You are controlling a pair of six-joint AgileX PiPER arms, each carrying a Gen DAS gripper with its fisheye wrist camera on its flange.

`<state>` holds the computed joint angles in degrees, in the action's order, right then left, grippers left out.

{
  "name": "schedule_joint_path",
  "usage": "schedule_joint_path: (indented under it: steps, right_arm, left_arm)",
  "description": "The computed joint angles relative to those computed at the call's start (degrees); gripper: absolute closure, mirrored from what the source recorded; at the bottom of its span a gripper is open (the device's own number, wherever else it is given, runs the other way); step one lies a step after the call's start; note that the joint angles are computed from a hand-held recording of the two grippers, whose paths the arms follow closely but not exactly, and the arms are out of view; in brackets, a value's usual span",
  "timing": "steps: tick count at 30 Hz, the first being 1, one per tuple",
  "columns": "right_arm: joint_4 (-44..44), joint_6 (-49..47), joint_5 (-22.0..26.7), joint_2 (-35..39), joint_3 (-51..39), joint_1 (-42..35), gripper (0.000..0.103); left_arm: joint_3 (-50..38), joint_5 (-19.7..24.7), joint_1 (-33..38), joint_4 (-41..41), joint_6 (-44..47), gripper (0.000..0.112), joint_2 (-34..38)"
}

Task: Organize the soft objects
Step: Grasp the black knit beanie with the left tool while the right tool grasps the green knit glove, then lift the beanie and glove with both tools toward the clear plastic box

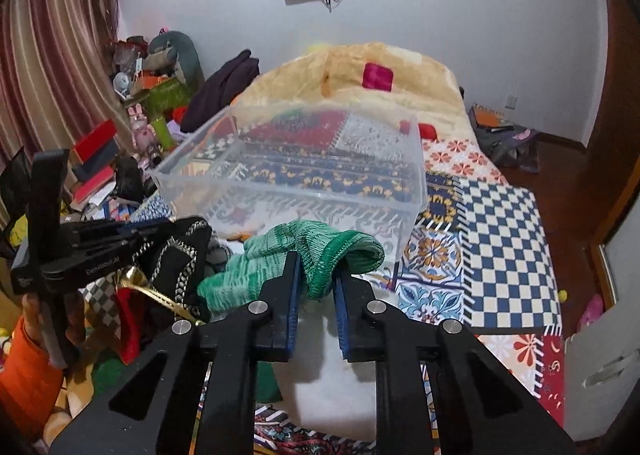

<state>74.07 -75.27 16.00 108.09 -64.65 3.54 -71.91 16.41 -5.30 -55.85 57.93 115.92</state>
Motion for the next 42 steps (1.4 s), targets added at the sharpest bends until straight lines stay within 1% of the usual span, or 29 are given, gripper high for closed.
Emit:
schedule_joint_path:
  steps: [4, 5, 6, 7, 9, 10, 11, 14, 17, 18, 19, 20, 21, 23, 25, 27, 29, 30, 34, 40, 42]
  right_arm:
    - [4.9, -4.4, 0.6, -1.4, 0.8, -0.8, 0.090]
    - [5.5, -4.9, 0.8, -1.6, 0.7, -1.0, 0.090]
    - [6.1, -5.4, 1.0, -1.8, 0.7, -1.2, 0.090]
    - [6.5, -5.8, 1.3, -1.9, 0.7, -1.4, 0.090]
    - [7.4, -6.6, 1.9, -2.2, 0.9, -1.7, 0.090]
    - [8.0, -7.2, 2.0, -2.3, 1.0, -1.8, 0.090]
    - [8.4, -7.6, 2.1, -2.5, 1.3, -1.8, 0.090]
    - [9.5, -8.9, 2.3, -2.8, 1.8, -1.7, 0.090]
    - [9.7, -9.2, 2.7, -2.6, 1.8, -1.8, 0.090]
    - [10.0, -9.5, 2.7, -2.8, 2.0, -1.9, 0.090]
    - [10.2, -9.8, 2.8, -2.8, 2.0, -1.9, 0.090]
    - [10.2, -9.8, 2.8, -2.8, 2.0, -1.9, 0.090]
    - [10.2, -9.9, 2.8, -2.7, 1.9, -1.9, 0.090]
    - [10.5, -10.0, 2.5, -3.0, 2.3, -1.7, 0.090]
    - [10.7, -10.3, 2.4, -2.9, 2.2, -1.8, 0.090]
    - [11.0, -10.4, 2.1, -3.3, 2.4, -1.6, 0.090]
    - [10.9, -10.1, 1.8, -3.6, 2.5, -1.6, 0.090]
    - [11.1, -10.1, 1.8, -3.7, 2.5, -1.7, 0.090]
    - [11.3, -9.8, 1.4, -4.3, 1.9, -1.7, 0.090]
    - [12.5, -10.8, 0.8, -4.6, 0.2, -1.8, 0.090]
    - [12.5, -10.7, 0.5, -4.3, -0.6, -1.7, 0.090]
  left_arm:
    - [2.1, -0.5, 0.4, -3.5, 3.9, 0.106, -2.7]
    - [2.3, -0.1, 0.6, -3.1, 3.8, 0.106, -3.1]
    - [2.1, 0.5, 0.7, -0.9, 2.0, 0.106, -3.3]
    - [1.6, 0.6, 0.5, 2.2, -1.3, 0.102, -3.2]
    - [0.0, 2.5, 0.9, 8.7, -8.0, 0.078, -2.4]
    - [-0.3, 3.1, 1.3, 9.2, -8.8, 0.054, -2.0]
    - [-0.1, 2.9, 1.7, 7.6, -7.9, 0.047, -1.7]
    - [-0.5, 3.2, 1.7, 9.9, -9.7, 0.047, -0.7]
    - [-1.4, 5.2, 2.4, 8.7, -8.7, 0.047, 1.0]
    - [-1.4, 5.4, 2.4, 8.0, -8.0, 0.055, 1.2]
    - [-1.9, 6.7, 2.7, 6.5, -6.1, 0.071, 1.7]
    - [-2.4, 8.0, 2.8, 6.2, -5.4, 0.079, 2.2]
    - [-2.3, 7.5, 2.6, 6.2, -5.1, 0.080, 2.2]
    - [-1.3, 6.3, 2.5, 4.2, -2.8, 0.093, 1.6]
    - [0.2, 5.4, 2.5, 1.8, -0.5, 0.097, 0.2]
    - [2.2, 3.8, 2.3, -0.3, 1.7, 0.099, -1.8]
    - [4.7, 2.4, 2.2, -4.5, 6.6, 0.100, -4.7]
    - [5.8, 2.1, 2.1, -7.2, 9.7, 0.100, -6.2]
    - [8.5, 0.8, 1.7, -13.3, 16.5, 0.101, -11.1]
    - [6.1, 0.1, 1.2, -14.9, 16.9, 0.101, -13.9]
    - [4.8, -0.9, 0.4, -14.8, 16.2, 0.101, -14.1]
